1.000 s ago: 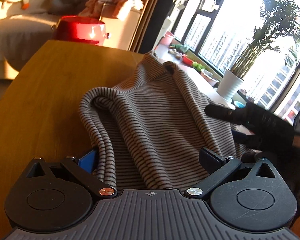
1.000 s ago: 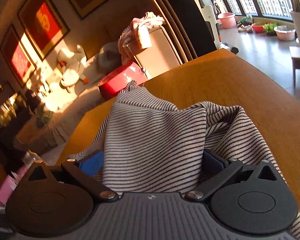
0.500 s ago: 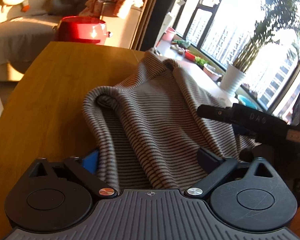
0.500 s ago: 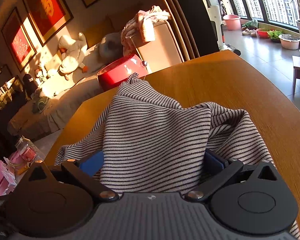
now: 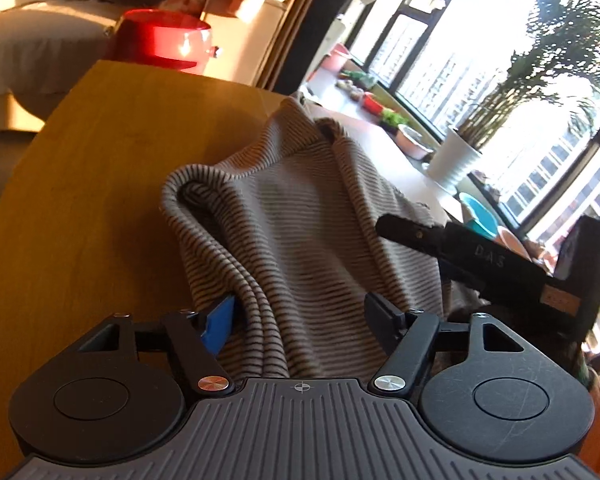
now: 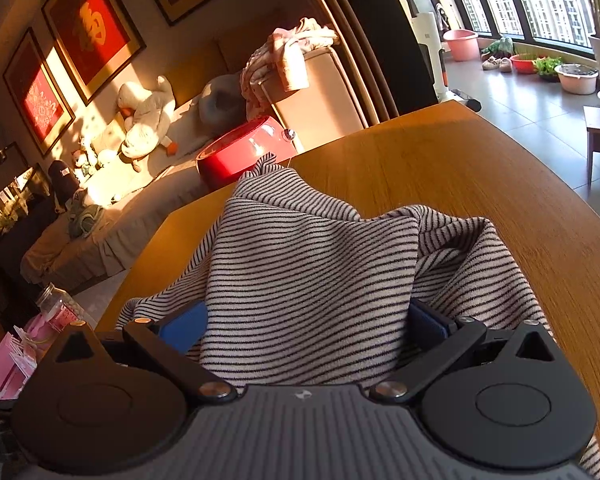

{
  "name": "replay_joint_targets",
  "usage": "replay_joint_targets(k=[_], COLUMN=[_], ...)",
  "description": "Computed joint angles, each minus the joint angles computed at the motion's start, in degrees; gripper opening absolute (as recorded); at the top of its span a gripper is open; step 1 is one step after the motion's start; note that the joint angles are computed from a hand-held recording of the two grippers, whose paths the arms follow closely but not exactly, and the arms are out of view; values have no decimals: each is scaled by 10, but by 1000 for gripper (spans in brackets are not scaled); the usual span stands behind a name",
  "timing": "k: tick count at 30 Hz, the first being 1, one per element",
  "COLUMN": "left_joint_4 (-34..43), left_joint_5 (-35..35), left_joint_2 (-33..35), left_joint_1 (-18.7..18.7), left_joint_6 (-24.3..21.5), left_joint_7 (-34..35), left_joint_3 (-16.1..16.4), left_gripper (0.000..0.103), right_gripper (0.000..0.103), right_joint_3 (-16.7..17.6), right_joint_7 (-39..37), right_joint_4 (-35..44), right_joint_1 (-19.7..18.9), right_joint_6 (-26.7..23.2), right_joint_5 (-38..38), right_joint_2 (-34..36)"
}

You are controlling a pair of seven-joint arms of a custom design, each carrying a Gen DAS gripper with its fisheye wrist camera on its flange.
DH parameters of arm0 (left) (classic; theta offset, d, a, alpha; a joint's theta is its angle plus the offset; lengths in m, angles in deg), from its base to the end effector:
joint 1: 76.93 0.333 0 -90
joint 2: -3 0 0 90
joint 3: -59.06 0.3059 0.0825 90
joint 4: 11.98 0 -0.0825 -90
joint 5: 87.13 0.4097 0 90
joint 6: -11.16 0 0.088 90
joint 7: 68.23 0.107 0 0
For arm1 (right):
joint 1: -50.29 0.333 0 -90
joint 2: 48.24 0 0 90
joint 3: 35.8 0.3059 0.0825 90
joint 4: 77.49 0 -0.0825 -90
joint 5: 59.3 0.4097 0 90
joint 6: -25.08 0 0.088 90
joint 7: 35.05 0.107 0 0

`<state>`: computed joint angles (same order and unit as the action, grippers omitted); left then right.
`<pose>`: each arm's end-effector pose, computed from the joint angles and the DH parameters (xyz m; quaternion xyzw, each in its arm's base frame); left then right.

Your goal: Fold clothes

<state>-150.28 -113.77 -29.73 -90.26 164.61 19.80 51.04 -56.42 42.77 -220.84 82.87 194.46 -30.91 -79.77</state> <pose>0.4295 -0.1633 0.5930 -0.6330 0.6482 -0.4105 0.1033 0.4658 0.0480 0.5476 -0.5932 0.6369 -0.1329 0.4742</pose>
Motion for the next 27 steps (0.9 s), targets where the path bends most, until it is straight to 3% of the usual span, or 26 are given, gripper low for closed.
replay_joint_targets(k=[5, 9, 13, 18, 20, 22, 23, 24, 27], left_joint_4=[-13, -24, -9, 22, 25, 34, 39, 42, 43], left_joint_5=[57, 69, 33, 19, 22, 21, 33, 53, 76], left_joint_2=[-34, -59, -47, 9, 23, 41, 50, 58, 60], left_joint_1=[35, 34, -13, -6, -3, -4, 6, 18, 37], left_joint_6=[29, 39, -2, -75, -53, -33, -23, -13, 58], left_joint_7=[-36, -55, -18, -26, -18, -14, -23, -38, -54], left_joint_3=[-36, -31, 12, 3, -9, -14, -24, -38, -45], left_gripper=[73, 67, 68, 68, 70, 57, 26, 12, 11], right_gripper=[103, 103, 103, 103, 103, 103, 103, 103, 103], right_joint_3=[-21, -34, -42, -50, -51, -52, -53, -52, -38], right_joint_7=[-14, -24, -29, -30, -30, -31, -31, -30, -23], right_joint_4=[-1, -3, -6, -8, -7, -10, -11, -10, -6], right_joint_1=[21, 35, 43, 51, 52, 53, 54, 52, 34], right_joint_6=[6, 11, 17, 21, 21, 24, 25, 22, 7], right_joint_5=[19, 32, 38, 41, 40, 39, 39, 36, 22], right_joint_2=[-6, -11, -14, -17, -16, -17, -17, -16, -12])
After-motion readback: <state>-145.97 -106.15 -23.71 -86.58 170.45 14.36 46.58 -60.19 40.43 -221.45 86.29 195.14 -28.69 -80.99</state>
